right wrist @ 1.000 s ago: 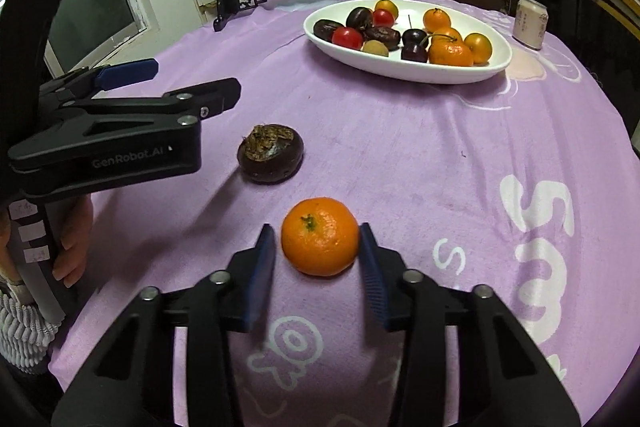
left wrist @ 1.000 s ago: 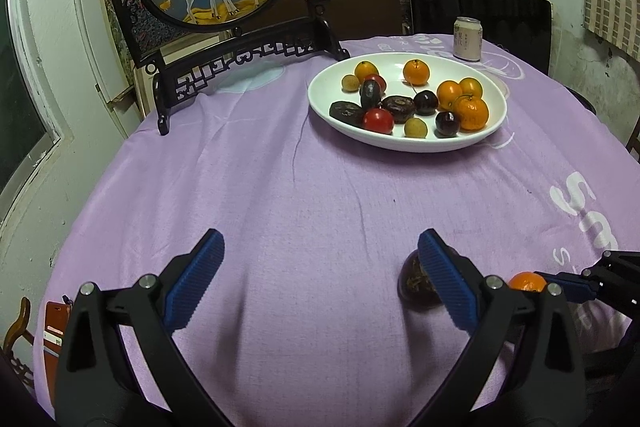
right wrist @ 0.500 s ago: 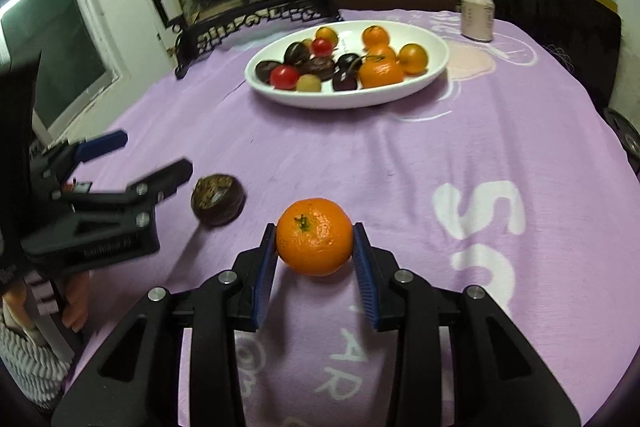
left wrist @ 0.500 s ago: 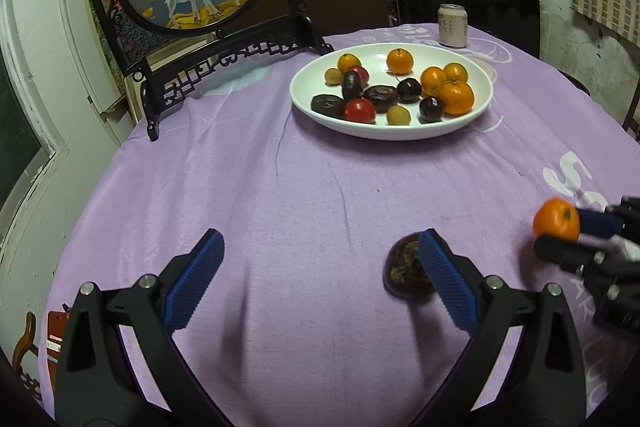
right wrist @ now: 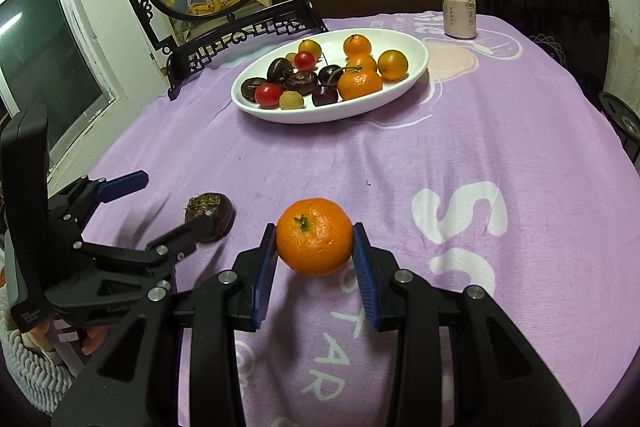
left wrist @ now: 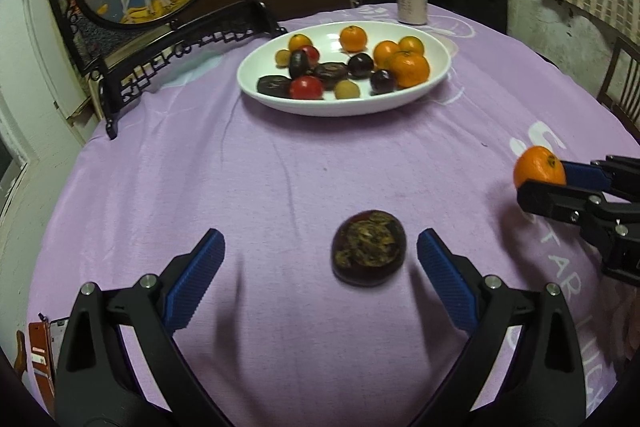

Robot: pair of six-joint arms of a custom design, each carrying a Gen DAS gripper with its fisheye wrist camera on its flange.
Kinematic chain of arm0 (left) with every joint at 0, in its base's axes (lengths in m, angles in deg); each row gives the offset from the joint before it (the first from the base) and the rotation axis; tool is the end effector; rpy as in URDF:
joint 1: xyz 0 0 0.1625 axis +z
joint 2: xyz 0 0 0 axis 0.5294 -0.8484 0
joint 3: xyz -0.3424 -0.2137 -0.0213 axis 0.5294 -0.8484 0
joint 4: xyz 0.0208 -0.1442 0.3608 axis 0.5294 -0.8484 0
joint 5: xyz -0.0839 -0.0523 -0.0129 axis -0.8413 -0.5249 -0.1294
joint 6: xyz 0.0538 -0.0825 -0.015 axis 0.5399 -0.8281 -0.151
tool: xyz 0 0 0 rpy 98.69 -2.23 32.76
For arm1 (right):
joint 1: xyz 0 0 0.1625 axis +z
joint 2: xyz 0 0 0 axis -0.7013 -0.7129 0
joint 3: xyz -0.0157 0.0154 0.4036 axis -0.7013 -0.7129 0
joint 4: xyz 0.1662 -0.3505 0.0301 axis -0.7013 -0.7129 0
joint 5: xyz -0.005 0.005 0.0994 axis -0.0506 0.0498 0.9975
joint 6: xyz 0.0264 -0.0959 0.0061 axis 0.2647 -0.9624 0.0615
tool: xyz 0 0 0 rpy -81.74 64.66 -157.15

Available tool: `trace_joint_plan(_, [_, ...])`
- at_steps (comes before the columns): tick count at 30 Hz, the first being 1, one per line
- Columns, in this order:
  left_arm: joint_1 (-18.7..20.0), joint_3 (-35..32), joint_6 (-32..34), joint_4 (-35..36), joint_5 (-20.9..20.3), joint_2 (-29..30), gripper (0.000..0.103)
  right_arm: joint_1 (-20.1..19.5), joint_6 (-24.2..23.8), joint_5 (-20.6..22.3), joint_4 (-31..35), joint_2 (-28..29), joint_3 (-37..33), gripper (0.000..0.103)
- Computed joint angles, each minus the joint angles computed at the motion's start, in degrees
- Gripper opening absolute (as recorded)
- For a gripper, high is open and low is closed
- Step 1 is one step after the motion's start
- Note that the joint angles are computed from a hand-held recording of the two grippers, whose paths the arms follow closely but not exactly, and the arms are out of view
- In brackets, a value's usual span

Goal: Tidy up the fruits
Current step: 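Grasp the tangerine with the right tool while the left tool grasps the dark purple fruit, then place both held fruits on the white plate and open both tools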

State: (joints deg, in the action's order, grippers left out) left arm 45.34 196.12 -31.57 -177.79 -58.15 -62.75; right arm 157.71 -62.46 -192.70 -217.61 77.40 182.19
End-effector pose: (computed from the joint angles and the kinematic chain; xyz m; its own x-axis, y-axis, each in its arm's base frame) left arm 0.0451 -0.5847 0.2079 -0.4285 0.6069 -0.6694 0.8650 0.4896 -0.1099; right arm 0.2798 -0.4866 -0.1182 -0.8625 0.1483 0.4838 -0.2775 0.6608 -0.6974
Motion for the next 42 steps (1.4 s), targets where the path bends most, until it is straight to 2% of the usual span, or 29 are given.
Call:
trace_joint_plan(1, [0.0, 0.0, 0.0, 0.3, 0.0, 0.0, 0.097, 0.0, 0.0, 0.1, -0.1, 0.0, 0.1, 0.037])
trace_joint_plan(4, [0.1, -0.6, -0.7, 2.9, 0.1, 0.1, 0.086, 0.0, 0.1, 0.4, -0.2, -0.1, 0.2, 0.037])
trace_joint_plan(6, [0.1, -1.1, -1.2, 4.9, 0.4, 0.3, 0.073, 0.0, 0.1, 0.4, -0.2, -0.1, 0.3, 0.037])
trace_joint_plan(9, [-0.1, -1.0, -0.9, 6.5, 1.1, 0.6, 0.06, 0.0, 0.1, 0.5, -0.3, -0.2, 0.4, 0.037])
trace_joint_plan(10, [0.0, -0.9, -0.9, 7.0, 0.5, 0.5, 0.057, 0.0, 0.1, 0.5, -0.4, -0.2, 0.4, 0.037])
trace_joint_plan(12, [0.2, -1.4, -1.5, 9.6, -0.8, 0.2, 0.043, 0.0, 0.1, 0.5, -0.3, -0.2, 0.4, 0.037])
trace_joint_plan(18, [0.1, -1.3, -2.0, 7.5, -1.1, 0.0, 0.043, 0.0, 0.2, 0.7, -0.1, -0.2, 0.5, 0.037])
trace_joint_plan(20, [0.2, -2.0, -3.4, 7.9, -2.2, -0.6, 0.043, -0.3, 0.7, 2.2, -0.1, -0.6, 1.0, 0.037])
trace_joint_plan(24, [-0.8, -5.8, -6.6, 8.8, -1.9, 0.2, 0.043, -1.1, 1.2, 4.8, 2.3, -3.0, 1.9, 0.037])
trace_joint_plan(26, [-1.6, -9.1, -8.3, 10.2, -1.3, 1.5, 0.043, -0.9, 0.2, 3.9, 3.7, -4.6, 1.1, 0.037])
trace_joint_plan(29, [-2.9, -14.1, -10.0, 10.8, -0.6, 4.4, 0.043, -0.5, -2.8, 1.4, 5.2, -6.2, -1.7, 0.037])
trace_joint_plan(31, [-3.5, -18.0, -11.5, 11.7, -0.1, 6.9, 0.043, -1.1, -3.6, 1.3, 6.7, -6.9, -4.0, 0.037])
trace_joint_plan(35, [-4.1, -25.4, -14.3, 14.6, 0.3, 11.8, 0.043, -3.3, -3.0, 4.4, 10.8, -7.7, -8.8, 0.037])
trace_joint_plan(42, [-3.6, -36.7, -15.8, 19.1, 1.5, 20.1, 0.043, -7.5, -1.6, 7.8, 21.2, -5.1, -20.1, 0.037])
